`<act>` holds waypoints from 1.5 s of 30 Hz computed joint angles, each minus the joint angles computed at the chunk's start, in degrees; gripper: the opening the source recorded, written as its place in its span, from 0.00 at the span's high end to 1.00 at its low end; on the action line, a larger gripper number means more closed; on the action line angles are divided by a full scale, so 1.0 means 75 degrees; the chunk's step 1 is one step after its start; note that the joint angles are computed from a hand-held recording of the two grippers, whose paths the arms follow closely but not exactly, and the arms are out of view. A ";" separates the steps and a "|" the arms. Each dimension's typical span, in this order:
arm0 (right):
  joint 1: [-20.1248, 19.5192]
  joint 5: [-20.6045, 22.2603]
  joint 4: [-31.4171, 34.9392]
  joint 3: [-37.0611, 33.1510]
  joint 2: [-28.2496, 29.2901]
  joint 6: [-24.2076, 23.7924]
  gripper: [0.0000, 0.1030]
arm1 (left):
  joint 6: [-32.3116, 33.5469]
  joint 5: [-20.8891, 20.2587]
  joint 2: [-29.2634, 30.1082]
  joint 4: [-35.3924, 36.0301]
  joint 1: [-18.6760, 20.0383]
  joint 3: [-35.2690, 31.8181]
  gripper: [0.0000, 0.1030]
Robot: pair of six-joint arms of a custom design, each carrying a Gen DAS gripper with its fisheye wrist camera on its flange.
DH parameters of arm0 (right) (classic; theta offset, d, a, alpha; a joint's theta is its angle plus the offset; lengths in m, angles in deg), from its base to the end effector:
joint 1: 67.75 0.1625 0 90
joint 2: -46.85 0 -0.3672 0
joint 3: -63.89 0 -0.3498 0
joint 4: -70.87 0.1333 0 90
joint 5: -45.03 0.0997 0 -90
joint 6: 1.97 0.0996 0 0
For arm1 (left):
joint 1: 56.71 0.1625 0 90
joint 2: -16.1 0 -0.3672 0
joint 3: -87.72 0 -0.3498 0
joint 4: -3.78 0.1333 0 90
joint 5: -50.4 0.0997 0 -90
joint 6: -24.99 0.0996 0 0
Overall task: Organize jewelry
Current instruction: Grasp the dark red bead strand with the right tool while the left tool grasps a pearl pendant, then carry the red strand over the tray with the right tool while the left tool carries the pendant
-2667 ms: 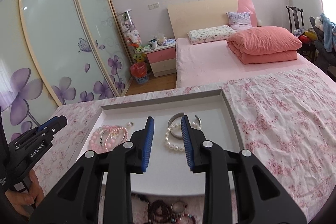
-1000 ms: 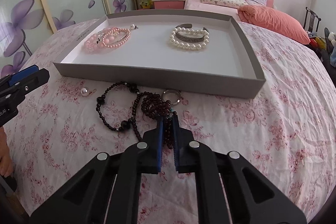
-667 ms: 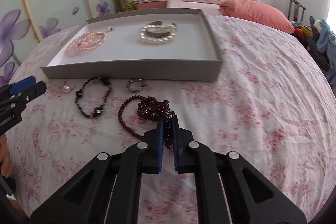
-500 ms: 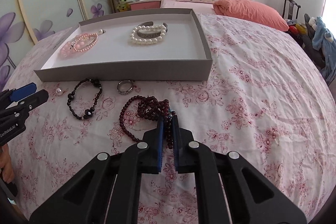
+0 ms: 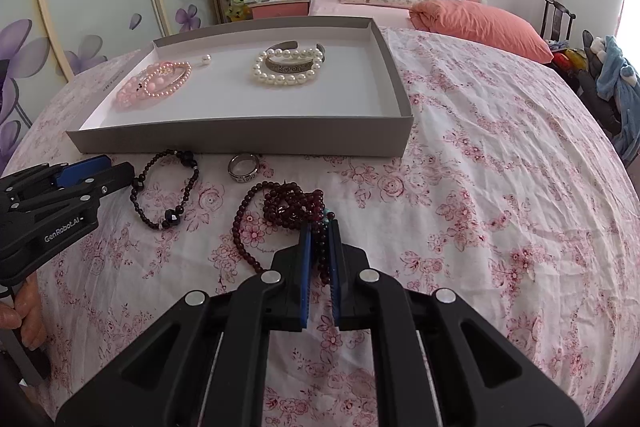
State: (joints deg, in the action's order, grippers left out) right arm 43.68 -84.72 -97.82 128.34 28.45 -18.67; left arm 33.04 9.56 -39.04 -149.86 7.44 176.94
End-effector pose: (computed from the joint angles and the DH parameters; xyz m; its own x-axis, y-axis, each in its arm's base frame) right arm 0.3266 -0.6415 0.0159 -0.7178 -0.1868 0.6707 -0.5366 0.7623 -0.3619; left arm -0.0819 -0.6476 0.2603 -0.6907 0.0594 -0.7207 0.4807 0.7822 -0.3963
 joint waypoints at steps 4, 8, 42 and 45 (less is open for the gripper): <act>-0.0004 0.0006 0.0000 0.0005 -0.0005 0.0002 0.91 | -0.0040 0.0059 0.0028 -0.0044 -0.0020 0.0006 0.82; -0.0003 0.0031 0.0028 -0.0034 0.0015 0.0037 0.91 | -0.0132 0.0129 -0.0029 -0.0069 0.0011 0.0039 0.82; 0.0068 0.0999 -0.0895 0.0494 -0.0338 0.0033 0.94 | 0.1270 -0.0184 -0.1222 -0.2317 -0.0202 0.1603 0.84; 0.0118 0.1203 -0.1176 0.0537 -0.0383 -0.0050 0.95 | 0.1338 -0.0101 -0.1218 -0.2446 -0.0259 0.1594 0.84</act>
